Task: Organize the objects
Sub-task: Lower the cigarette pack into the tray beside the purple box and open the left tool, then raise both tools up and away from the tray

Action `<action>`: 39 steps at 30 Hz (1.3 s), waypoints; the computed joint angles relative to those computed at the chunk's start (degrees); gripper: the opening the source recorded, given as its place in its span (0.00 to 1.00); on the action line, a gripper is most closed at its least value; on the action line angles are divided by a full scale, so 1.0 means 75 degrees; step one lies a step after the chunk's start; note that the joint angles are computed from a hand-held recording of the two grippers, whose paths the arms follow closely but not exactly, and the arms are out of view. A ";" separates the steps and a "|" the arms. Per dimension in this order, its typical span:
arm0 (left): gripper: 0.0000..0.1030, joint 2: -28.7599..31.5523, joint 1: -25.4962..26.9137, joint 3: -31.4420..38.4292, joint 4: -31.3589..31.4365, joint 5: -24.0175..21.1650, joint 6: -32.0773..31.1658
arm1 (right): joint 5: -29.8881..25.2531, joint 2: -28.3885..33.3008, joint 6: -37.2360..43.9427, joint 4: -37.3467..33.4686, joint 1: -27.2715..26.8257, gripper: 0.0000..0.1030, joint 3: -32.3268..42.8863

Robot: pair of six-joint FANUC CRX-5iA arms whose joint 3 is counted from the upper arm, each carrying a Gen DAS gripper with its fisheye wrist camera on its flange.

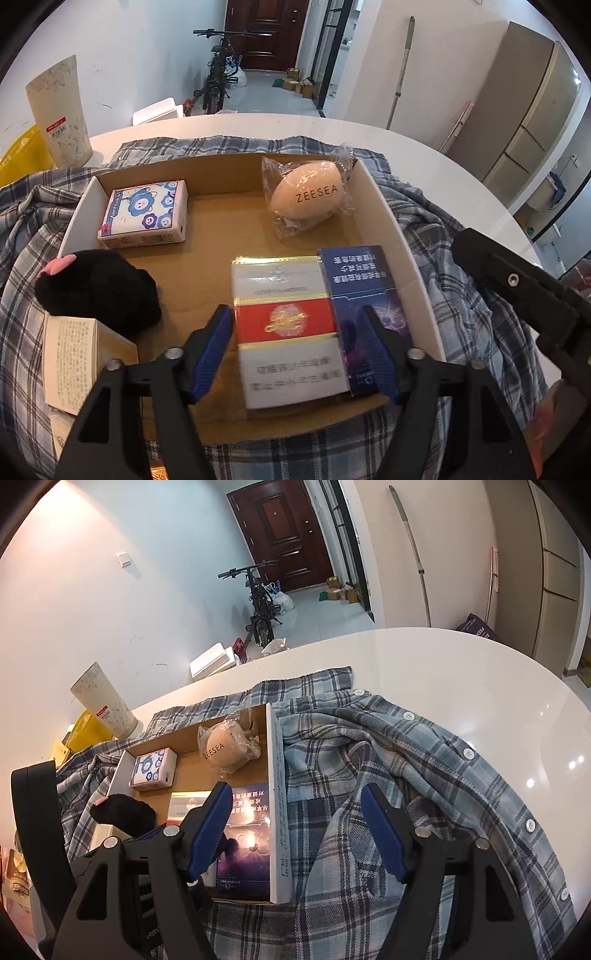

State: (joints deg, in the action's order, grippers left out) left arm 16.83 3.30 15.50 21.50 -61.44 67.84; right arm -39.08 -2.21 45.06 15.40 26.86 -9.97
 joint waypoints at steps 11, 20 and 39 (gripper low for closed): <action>0.79 -0.1168 0.0618 -0.1329 0.1063 0.1166 -0.0934 | 0.0259 -0.0166 -0.0815 0.1017 0.0088 0.69 -0.0420; 0.86 -0.2604 0.1379 -0.2693 0.2108 0.2481 -0.2366 | 0.0507 -0.0432 -0.1363 0.1965 0.0245 0.69 -0.0745; 1.00 -0.5572 0.1948 -0.5888 0.7250 0.4451 -0.6973 | 0.0368 -0.2782 -0.2029 0.3648 0.2041 0.86 -0.2034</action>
State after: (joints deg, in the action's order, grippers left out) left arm -24.96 17.91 -28.66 75.88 -28.06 15.54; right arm -36.32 -23.07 29.84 42.75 42.17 -25.23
